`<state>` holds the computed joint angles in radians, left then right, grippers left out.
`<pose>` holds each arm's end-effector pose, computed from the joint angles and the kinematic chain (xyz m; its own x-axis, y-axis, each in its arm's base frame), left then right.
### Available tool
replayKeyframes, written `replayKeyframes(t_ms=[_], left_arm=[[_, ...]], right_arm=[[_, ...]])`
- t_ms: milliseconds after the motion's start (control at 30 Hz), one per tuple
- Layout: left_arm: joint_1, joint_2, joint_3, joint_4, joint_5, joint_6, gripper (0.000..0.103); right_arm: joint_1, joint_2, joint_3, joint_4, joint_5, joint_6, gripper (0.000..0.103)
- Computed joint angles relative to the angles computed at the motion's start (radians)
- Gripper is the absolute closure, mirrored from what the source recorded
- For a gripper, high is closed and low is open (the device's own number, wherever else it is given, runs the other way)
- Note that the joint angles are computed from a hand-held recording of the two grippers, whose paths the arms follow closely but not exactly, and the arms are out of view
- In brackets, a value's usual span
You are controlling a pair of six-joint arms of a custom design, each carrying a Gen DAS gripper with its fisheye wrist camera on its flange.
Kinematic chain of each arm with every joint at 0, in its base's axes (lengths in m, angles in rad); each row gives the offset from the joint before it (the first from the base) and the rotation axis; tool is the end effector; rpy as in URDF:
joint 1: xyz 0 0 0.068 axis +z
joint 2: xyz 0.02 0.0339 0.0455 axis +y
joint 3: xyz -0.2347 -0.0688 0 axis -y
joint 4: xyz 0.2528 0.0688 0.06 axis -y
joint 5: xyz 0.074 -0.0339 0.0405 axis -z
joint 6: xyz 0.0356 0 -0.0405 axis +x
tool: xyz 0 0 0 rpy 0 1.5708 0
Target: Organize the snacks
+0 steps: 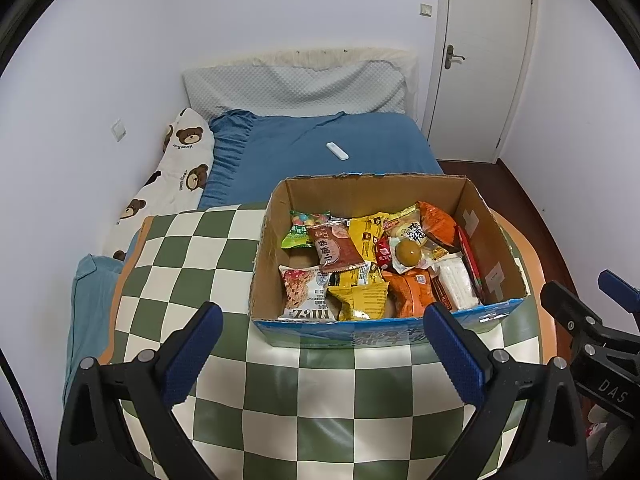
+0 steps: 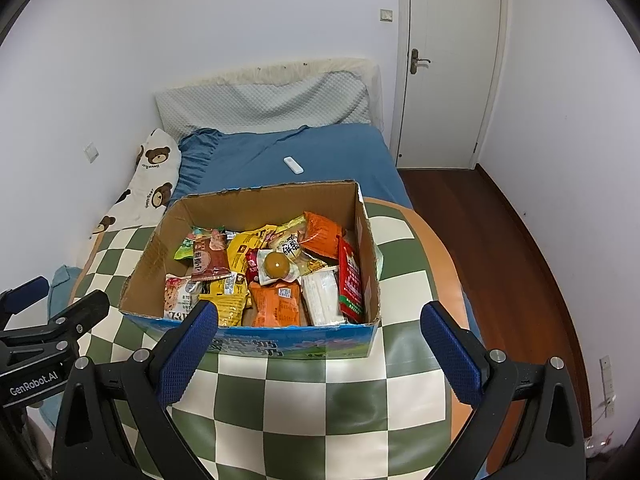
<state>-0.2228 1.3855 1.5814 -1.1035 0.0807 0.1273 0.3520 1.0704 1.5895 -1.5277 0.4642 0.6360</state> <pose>0.2729 -0.0648 0.3660 -0.7282 0.2947 -0.6187 0.3640 0.9313 0.0151 0.1496 0.0380 0.4074 -0.6890 0.3128 -0.6538 0.4039 0.9147 0.0119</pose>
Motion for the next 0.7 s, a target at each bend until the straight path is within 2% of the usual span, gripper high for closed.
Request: replayKeyframes(t_ms=[700], left_arm=[[-0.001, -0.012, 0.001, -0.002, -0.001, 0.0, 0.0]], right_arm=[[0.028, 0.009, 0.027, -0.033, 0.019, 0.032, 0.0]])
